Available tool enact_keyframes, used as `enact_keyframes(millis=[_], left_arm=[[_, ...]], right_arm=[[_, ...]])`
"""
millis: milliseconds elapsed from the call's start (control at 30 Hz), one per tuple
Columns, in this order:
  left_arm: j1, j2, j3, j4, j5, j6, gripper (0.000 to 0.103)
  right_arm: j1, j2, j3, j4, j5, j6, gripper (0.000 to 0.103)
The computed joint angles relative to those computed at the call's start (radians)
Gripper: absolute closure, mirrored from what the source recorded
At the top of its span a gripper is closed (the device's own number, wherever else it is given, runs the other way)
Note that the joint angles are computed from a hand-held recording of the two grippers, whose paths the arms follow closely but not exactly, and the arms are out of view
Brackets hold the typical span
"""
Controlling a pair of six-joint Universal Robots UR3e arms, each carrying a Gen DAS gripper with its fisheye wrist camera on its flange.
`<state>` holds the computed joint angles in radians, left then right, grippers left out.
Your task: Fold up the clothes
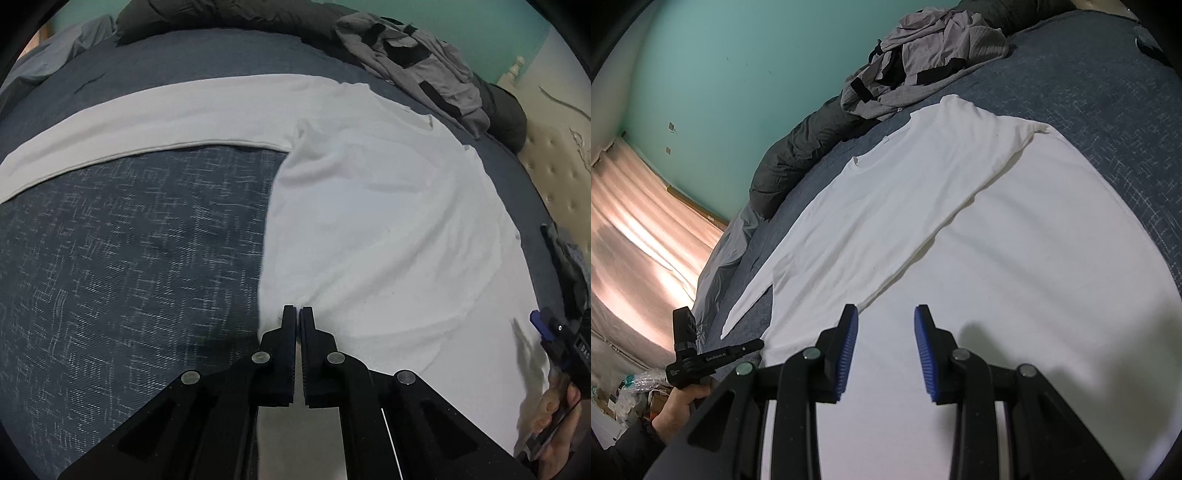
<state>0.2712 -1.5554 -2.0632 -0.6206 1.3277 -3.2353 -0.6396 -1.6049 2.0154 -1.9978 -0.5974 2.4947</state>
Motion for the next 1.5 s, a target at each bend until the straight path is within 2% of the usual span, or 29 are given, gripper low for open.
enact_keyframes(millis=[267,333,533,700,867,1133,1333,1500], left_arm=[[0.024,-0.021,-0.037,0.019,-0.029,-0.039,0.101],[0.034,-0.001,-0.048,0.002,-0.036,-0.045,0.098],[-0.026,0.084,-0.015,-0.093,0.026,-0.045,0.094],[-0.107,0.068,0.052,-0.145,0.021,-0.038,0.094],[-0.152,0.071,0.058,-0.195,-0.027,-0.022,0.094],[-0.218,0.048,0.049,-0.19,0.019,-0.016,0.094],[-0.22,0.039,0.049,-0.181,0.02,-0.006,0.094],[-0.213,0.066,0.046,-0.203,0.013,0.018,0.098]], right_arm=[[-0.005,0.004,0.001,-0.006,-0.006,0.013,0.072],[-0.007,0.01,-0.002,-0.005,-0.007,0.018,0.072],[-0.003,0.016,-0.008,-0.008,-0.007,0.025,0.072],[-0.001,0.011,-0.005,-0.006,-0.01,0.023,0.072],[-0.01,0.001,-0.003,0.012,-0.004,0.015,0.072],[-0.017,-0.002,-0.01,0.041,0.004,-0.001,0.072],[-0.018,0.002,-0.011,0.042,0.002,0.004,0.072],[-0.018,0.002,-0.015,0.052,0.002,-0.003,0.072]])
